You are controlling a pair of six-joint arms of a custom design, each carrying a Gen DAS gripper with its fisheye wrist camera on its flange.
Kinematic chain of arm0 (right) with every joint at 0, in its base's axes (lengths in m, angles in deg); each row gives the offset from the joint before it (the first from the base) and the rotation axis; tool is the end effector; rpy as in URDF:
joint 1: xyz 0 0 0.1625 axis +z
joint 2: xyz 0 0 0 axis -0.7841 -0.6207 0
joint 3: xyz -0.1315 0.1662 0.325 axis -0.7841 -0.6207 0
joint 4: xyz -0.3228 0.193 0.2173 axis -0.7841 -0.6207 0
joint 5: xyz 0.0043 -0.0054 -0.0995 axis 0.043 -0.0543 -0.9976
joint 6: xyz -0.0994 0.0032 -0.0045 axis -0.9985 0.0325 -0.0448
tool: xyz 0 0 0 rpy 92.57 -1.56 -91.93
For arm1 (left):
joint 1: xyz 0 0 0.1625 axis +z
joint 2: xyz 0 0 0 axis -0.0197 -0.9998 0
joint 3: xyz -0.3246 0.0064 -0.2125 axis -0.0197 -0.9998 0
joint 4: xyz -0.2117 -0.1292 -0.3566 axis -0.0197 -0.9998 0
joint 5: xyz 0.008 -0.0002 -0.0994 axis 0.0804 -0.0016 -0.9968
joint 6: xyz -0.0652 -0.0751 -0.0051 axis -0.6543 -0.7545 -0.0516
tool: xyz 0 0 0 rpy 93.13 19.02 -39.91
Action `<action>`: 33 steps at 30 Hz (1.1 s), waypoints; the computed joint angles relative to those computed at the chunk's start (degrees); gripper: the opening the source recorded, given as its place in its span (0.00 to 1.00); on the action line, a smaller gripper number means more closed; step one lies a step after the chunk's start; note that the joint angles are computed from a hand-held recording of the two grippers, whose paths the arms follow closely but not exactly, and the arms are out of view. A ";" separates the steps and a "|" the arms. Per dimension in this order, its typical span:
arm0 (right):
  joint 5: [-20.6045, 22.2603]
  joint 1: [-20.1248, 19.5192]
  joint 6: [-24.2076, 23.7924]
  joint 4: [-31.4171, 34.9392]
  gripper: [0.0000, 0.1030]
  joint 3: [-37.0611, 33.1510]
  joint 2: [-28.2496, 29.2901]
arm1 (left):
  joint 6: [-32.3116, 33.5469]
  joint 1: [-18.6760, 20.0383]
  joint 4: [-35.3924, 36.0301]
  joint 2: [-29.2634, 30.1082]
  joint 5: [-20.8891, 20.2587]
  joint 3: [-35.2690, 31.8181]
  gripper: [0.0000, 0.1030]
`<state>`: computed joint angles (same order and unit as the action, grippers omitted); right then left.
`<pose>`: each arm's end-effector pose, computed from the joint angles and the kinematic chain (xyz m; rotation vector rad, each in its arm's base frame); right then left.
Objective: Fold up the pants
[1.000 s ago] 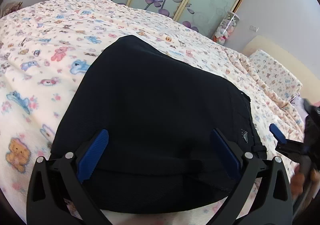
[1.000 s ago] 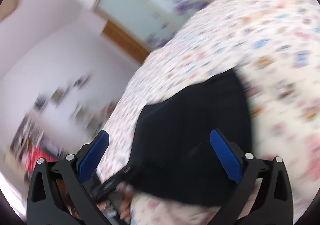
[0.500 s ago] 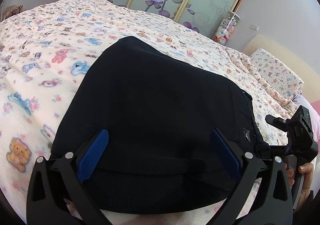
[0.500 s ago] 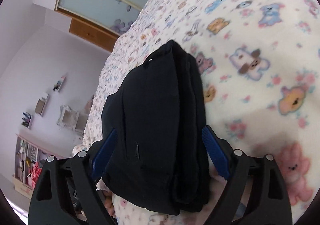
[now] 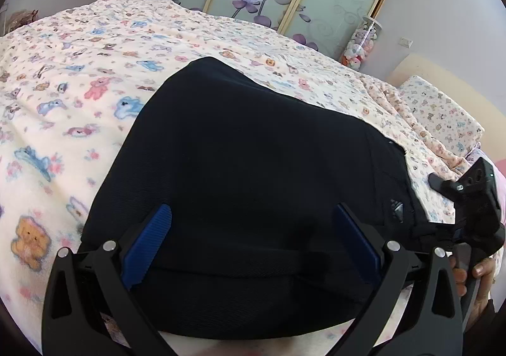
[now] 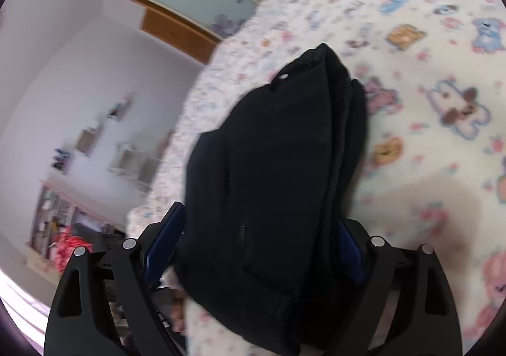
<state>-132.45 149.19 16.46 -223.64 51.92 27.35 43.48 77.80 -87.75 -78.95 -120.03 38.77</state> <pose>0.2278 -0.7332 0.0622 0.2010 2.7204 -1.2688 -0.0375 -0.8110 0.2757 0.7600 2.7165 -0.8260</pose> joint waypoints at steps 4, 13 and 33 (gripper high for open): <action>-3.86 -0.22 4.49 1.89 0.80 -0.72 0.34 | 0.33 -0.01 0.03 0.15 0.10 -0.21 0.98; -6.88 0.21 2.31 4.70 0.52 -3.28 2.12 | 0.52 0.00 -0.06 0.20 0.18 -0.22 0.98; -4.50 1.47 -2.08 -1.49 0.36 -5.02 4.14 | -3.14 1.62 4.59 -1.54 -7.20 -1.39 0.98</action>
